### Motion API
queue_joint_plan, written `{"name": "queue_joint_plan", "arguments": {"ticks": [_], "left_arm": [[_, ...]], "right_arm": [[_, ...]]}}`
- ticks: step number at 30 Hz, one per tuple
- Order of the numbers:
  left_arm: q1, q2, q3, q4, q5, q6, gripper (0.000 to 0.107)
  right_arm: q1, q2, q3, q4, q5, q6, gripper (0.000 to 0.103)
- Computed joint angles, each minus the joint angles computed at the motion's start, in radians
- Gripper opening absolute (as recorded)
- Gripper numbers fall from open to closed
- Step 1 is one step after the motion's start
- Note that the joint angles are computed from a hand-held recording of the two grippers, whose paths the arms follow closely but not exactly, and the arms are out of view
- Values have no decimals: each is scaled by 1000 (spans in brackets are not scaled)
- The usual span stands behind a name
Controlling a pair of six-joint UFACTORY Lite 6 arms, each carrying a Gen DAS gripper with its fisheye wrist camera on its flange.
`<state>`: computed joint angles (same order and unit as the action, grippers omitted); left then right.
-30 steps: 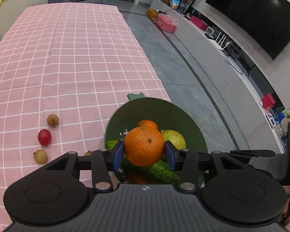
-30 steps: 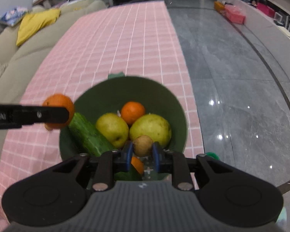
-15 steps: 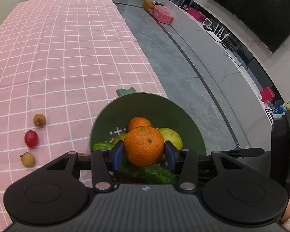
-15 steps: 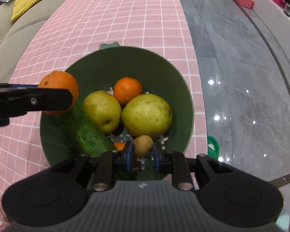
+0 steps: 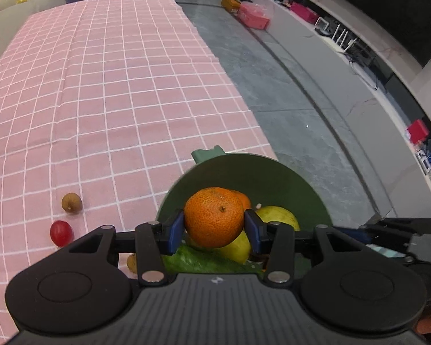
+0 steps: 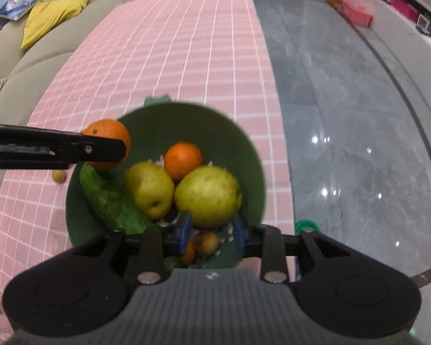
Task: Organize fruits
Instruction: 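Carry the orange and small pear over the colander and release both, then withdraw both open tools from the colander toward the remaining small fruits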
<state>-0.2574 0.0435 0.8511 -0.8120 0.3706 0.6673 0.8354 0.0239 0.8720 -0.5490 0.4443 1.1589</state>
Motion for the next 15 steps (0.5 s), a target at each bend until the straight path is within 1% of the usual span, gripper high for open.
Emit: {"name": "queue_joint_plan", "arguments": {"ticks": [4,8,15], "left_arm": [[10,78,72,5,42,-36,51],[-19,137,116,124,7,-152,51],[-27,214,159,93,4,-140,51]], "right_arm": [[-19,15,26,-24,-12,-15,31],[-40,62,63,-19,-34,-40,31],[-46,131,119,-11,-44,-68,31]]}}
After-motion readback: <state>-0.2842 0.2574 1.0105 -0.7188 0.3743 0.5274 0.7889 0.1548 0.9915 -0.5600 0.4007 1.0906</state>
